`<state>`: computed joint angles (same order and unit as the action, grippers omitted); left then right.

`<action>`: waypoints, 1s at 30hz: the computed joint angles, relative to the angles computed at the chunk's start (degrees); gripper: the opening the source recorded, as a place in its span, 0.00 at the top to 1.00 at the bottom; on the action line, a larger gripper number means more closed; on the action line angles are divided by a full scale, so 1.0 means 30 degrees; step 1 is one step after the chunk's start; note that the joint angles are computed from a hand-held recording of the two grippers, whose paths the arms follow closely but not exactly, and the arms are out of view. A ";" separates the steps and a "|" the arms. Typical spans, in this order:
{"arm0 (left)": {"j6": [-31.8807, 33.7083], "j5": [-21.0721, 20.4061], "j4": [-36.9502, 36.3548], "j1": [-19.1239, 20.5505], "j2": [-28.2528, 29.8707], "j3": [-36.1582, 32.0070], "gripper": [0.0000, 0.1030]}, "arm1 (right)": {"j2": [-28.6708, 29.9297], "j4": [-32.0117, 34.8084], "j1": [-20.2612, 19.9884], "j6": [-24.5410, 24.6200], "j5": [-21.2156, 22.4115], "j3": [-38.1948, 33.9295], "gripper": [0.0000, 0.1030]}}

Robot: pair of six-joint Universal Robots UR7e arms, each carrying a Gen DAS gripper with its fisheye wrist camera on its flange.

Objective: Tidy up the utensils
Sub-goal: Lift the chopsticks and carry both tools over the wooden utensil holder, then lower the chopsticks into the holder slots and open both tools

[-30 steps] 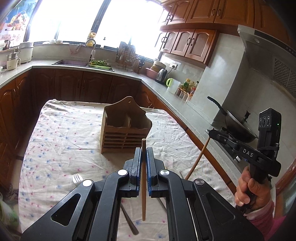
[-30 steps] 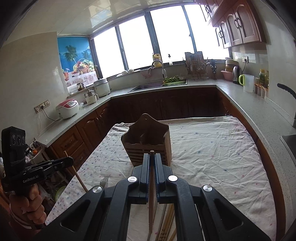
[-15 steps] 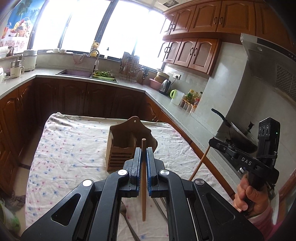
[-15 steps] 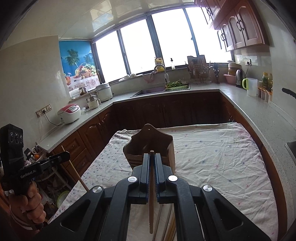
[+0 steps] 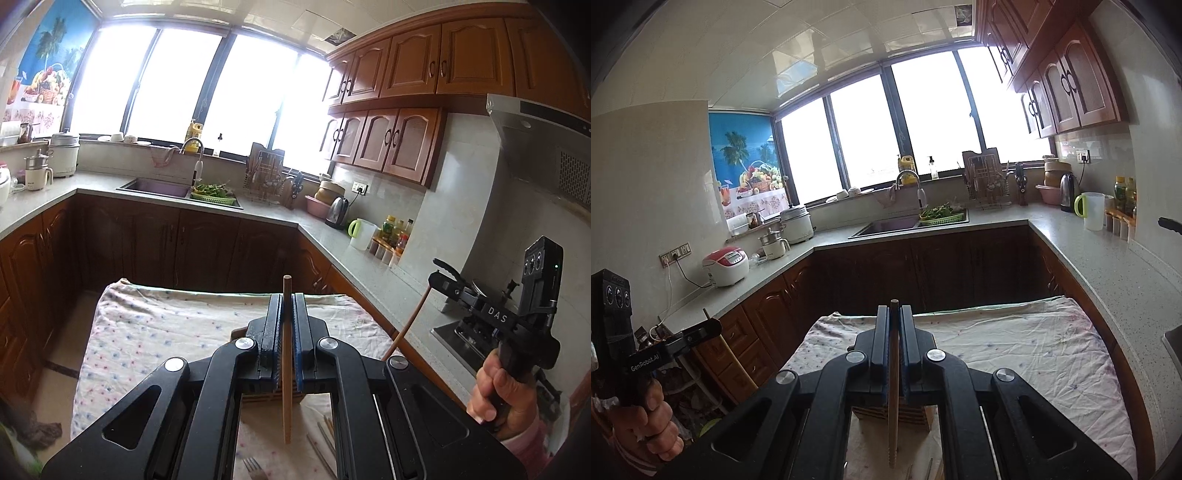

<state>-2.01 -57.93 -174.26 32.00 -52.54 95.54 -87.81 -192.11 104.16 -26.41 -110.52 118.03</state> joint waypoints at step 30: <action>-0.0762 0.0289 -0.2650 0.3271 0.5871 -0.5373 0.96 | 0.4985 -0.3308 -0.3690 0.1786 0.3058 -0.3327 0.95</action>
<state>-4.29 -57.06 -182.21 41.81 -34.93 79.42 -72.85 -202.04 93.09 -21.05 -101.34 108.05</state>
